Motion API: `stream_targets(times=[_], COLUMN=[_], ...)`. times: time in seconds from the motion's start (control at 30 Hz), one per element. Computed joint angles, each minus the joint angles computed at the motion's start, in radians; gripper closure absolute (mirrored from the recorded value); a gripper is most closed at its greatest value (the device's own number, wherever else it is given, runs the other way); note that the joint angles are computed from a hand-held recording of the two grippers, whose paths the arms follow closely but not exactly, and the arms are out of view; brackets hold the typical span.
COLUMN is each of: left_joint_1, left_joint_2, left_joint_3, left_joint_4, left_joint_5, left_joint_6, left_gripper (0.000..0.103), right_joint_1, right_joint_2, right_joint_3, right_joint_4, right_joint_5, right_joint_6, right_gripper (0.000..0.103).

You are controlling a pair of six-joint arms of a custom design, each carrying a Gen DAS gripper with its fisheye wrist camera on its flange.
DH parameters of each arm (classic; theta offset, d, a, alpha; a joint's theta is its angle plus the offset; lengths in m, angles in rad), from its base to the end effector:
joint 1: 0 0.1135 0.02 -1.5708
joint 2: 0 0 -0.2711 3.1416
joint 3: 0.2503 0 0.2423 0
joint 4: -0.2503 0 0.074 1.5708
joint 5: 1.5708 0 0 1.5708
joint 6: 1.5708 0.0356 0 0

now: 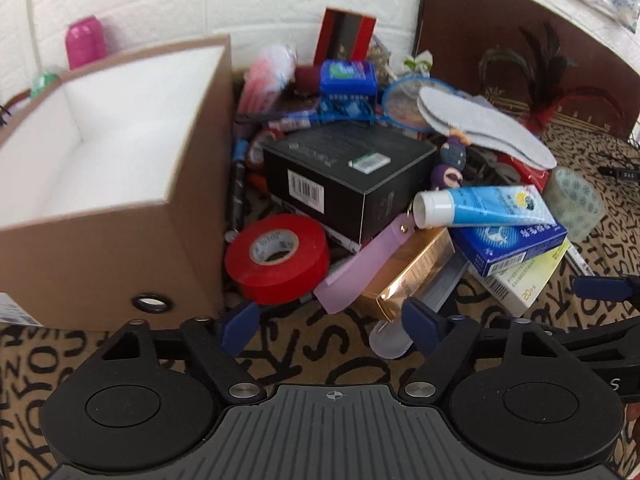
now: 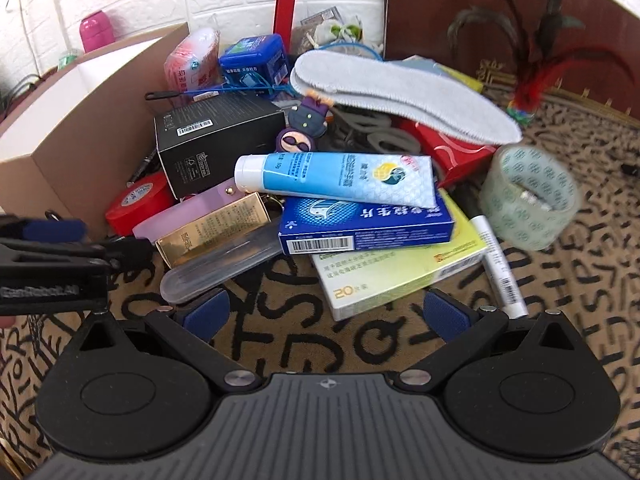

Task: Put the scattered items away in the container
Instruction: 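Grasp the tan perfume box with the left tool while the right tool grasps the clear plastic case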

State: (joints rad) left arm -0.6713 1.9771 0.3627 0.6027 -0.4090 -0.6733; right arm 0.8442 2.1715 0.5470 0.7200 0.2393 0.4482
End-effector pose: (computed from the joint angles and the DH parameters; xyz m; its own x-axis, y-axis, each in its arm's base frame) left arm 0.1916 -0.1341 0.0350 -0.7718 -0.1176 -0.6249 -0.0969 0.9930 -0.0672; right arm 0.1974 0.2094 0.0141 -0.7431 -0.2024 -0.6378 -0.3404 0.9350 0.0999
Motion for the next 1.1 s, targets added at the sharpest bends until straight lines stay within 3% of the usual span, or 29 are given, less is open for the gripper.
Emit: stream_targets(times=[0.17, 0.23, 0.37, 0.67, 0.73, 0.93, 1.1], left_joint_1=[0.085, 0.113, 0.110, 0.229, 0.244, 0.136, 0.062], left_joint_2=[0.088, 0.094, 0.079, 0.211, 0.234, 0.214, 0.219], left_joint_3=[-0.017, -0.016, -0.017, 0.008, 0.011, -0.031, -0.091], left_joint_4=[0.174, 0.193, 0.205, 0.383, 0.404, 0.404, 0.459], left_joint_5=[0.130, 0.176, 0.172, 0.383, 0.416, 0.319, 0.283], left_joint_6=[0.066, 0.073, 0.110, 0.153, 0.154, 0.191, 0.179], left_gripper=[0.041, 0.038, 0.038, 0.050, 0.063, 0.101, 0.103], right_joint_1=[-0.030, -0.037, -0.039, -0.079, -0.072, -0.018, 0.031], right_joint_2=[0.064, 0.075, 0.069, 0.120, 0.128, 0.114, 0.097], right_joint_3=[0.003, 0.007, 0.003, 0.035, 0.039, 0.040, -0.007], right_joint_4=[0.130, 0.154, 0.185, 0.228, 0.233, 0.181, 0.196], right_joint_5=[-0.087, -0.086, -0.105, -0.140, -0.118, -0.065, -0.054], right_joint_6=[-0.038, -0.043, -0.083, -0.087, -0.079, -0.151, -0.155], right_gripper=[0.010, 0.014, 0.030, 0.028, 0.028, 0.034, 0.034])
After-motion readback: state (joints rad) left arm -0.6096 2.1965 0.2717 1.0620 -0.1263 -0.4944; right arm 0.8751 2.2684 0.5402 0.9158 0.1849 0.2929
